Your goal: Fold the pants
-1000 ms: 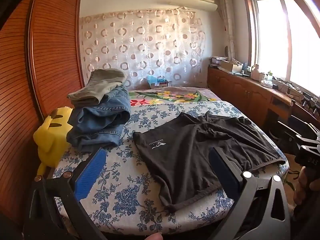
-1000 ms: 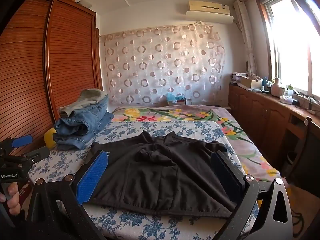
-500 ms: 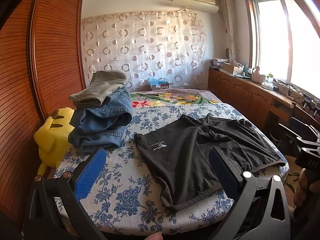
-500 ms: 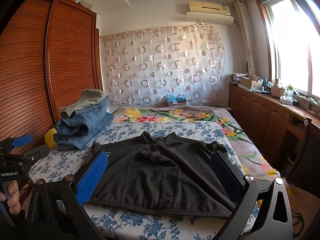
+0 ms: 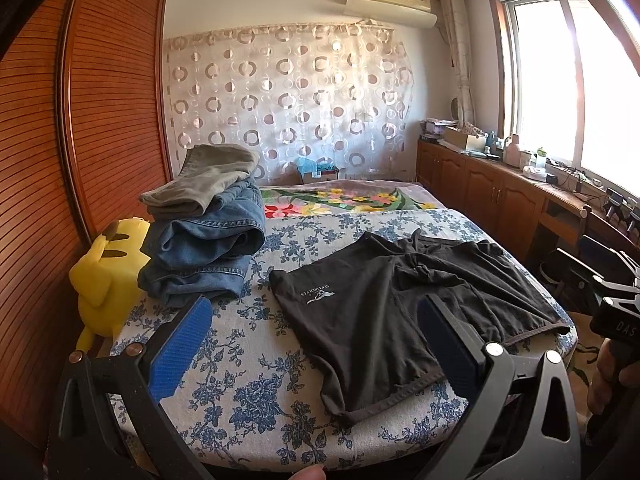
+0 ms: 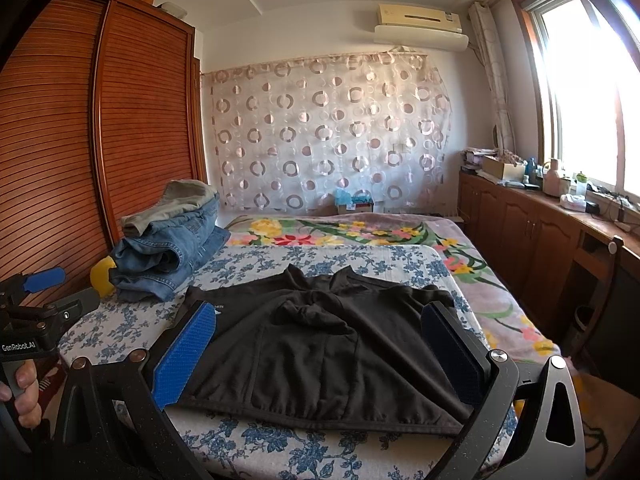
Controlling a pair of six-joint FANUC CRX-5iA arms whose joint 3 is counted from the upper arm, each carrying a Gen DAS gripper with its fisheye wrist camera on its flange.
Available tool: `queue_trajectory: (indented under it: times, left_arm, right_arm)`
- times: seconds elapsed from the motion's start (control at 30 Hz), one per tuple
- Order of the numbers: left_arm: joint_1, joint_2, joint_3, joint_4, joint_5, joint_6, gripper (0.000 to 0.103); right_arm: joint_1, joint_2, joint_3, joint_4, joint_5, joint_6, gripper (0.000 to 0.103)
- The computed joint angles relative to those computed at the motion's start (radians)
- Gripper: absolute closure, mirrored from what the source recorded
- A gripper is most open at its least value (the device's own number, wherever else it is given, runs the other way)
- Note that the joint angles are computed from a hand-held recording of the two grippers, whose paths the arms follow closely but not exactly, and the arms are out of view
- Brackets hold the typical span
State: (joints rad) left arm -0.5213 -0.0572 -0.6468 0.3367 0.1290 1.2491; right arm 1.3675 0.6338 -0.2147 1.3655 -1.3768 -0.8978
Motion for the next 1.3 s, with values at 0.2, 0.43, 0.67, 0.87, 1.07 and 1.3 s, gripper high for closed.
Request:
queue_trajectory:
  times: [0.2, 0.43, 0.67, 0.87, 1.07, 1.3]
  left_arm:
    - [-0.001, 0.000, -0.002, 0.005, 0.003, -0.005, 0.000]
    - [-0.001, -0.001, -0.001, 0.000, 0.002, -0.001, 0.000]
    - [-0.001, -0.001, -0.002, 0.002, 0.003, -0.003, 0.000]
    - [-0.002, -0.005, -0.004, 0.011, 0.004, -0.012, 0.000]
    - [-0.003, -0.005, -0.006, 0.015, 0.006, -0.015, 0.000]
    - [-0.005, -0.006, -0.008, 0.021, 0.008, -0.021, 0.000]
  right_arm:
    - [0.000, 0.000, 0.000, 0.000, 0.001, 0.000, 0.001]
    - [0.000, 0.000, 0.000, 0.000, 0.000, 0.000, 0.001]
    - [0.000, 0.000, 0.001, 0.003, -0.003, 0.002, 0.001]
    - [0.003, -0.001, 0.003, 0.004, -0.006, 0.005, 0.001]
    - [0.003, 0.001, 0.005, 0.003, -0.006, 0.005, 0.001]
    - [0.003, 0.001, 0.006, 0.004, -0.006, 0.007, 0.001]
